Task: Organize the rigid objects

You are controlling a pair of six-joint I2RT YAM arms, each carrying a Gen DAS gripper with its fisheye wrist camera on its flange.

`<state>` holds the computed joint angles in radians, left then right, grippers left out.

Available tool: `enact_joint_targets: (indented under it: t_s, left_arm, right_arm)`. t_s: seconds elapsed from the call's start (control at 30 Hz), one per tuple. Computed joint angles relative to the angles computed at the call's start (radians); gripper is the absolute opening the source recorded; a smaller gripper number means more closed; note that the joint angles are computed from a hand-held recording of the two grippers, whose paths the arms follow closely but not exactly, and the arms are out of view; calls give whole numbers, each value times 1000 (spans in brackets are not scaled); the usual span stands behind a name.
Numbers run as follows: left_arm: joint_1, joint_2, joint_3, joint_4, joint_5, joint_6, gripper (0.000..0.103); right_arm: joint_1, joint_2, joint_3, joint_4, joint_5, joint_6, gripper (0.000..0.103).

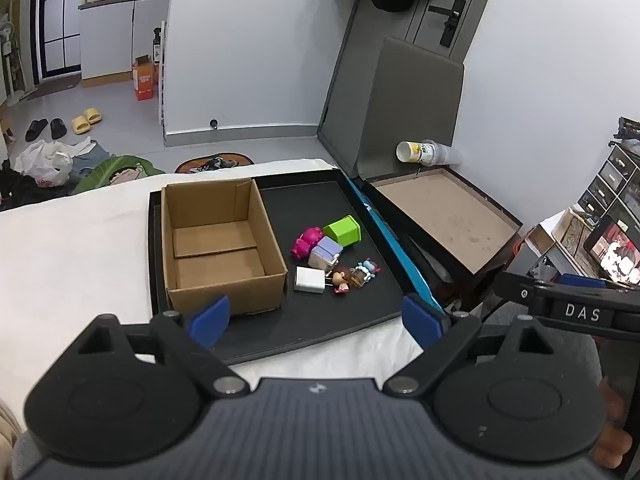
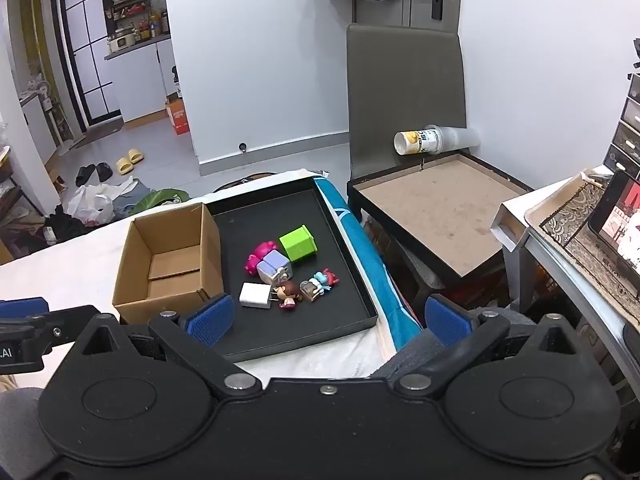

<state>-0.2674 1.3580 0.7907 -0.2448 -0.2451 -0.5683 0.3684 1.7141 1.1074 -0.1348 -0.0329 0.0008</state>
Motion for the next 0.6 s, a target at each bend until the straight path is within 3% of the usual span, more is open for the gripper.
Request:
enact_joint_targets:
  t_s: [0.6]
  left_arm:
    - [-10,12,2,14,-12,10,92]
  right_arm:
    - [0,4,10,-14,-5,9,103]
